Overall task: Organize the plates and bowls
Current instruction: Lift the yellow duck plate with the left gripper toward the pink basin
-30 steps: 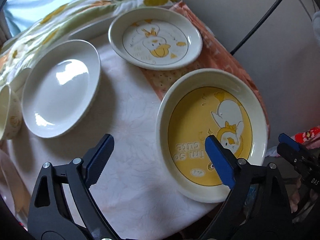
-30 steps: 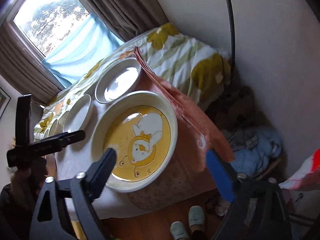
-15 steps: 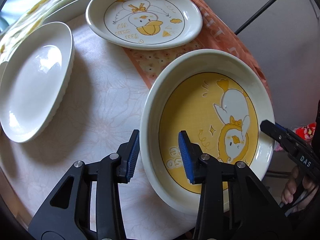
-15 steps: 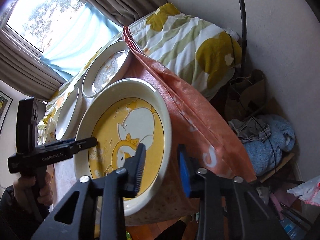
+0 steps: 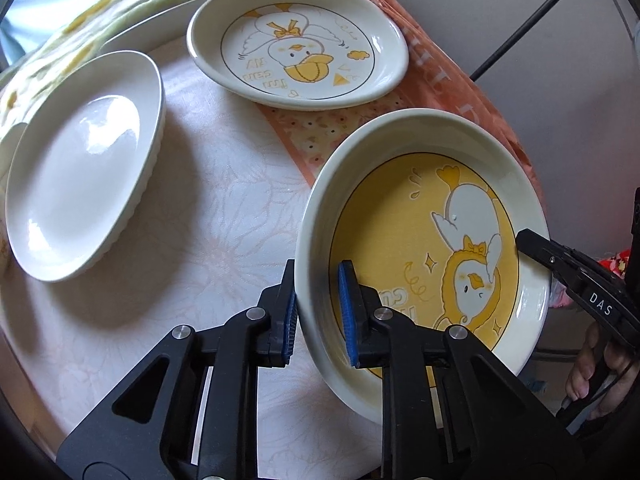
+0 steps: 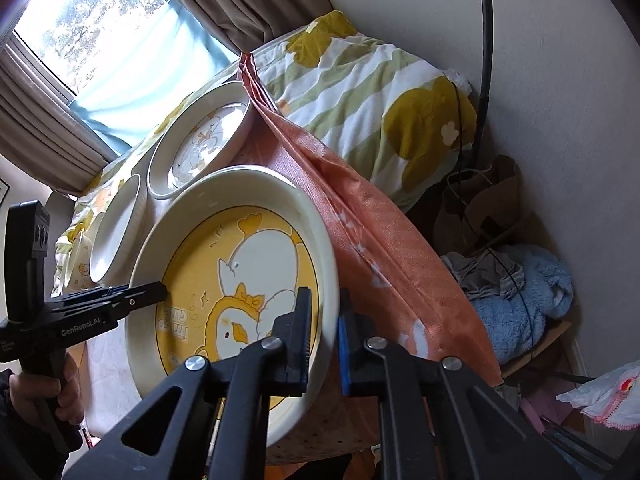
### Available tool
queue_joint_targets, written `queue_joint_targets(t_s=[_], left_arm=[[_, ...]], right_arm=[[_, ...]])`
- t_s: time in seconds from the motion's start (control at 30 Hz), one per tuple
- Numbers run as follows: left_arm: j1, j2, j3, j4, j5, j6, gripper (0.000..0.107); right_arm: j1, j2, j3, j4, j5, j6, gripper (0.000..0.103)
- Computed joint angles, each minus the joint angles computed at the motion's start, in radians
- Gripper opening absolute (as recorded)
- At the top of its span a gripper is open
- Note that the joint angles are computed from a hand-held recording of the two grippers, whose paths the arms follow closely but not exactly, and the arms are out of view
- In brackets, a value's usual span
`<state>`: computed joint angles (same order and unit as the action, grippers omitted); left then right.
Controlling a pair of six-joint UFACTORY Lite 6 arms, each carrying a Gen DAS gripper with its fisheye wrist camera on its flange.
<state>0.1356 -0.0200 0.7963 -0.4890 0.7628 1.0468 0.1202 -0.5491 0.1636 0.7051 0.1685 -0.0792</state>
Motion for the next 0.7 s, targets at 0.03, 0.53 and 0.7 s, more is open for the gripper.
queue_joint_targets(t_s=[0.03, 0.53, 0.7], left_arm=[[-0.004, -0.007, -0.023, -0.015, -0.022, 0.017, 0.016], [0.234, -0.111, 0.02, -0.01, 0.147, 0.044, 0.016], [0.428, -0.135, 0.065, -0.003, 0.217, 0.102, 0.016]], right_arm=[[0.003, 0.005, 0.005, -0.039, -0.001, 0.04, 0.011], [0.147, 0.025, 0.16, -0.549, 0.08, 0.522, 0.011], [0.265, 0.122, 0.282, -0.575, 0.091, 0.54, 0.011]])
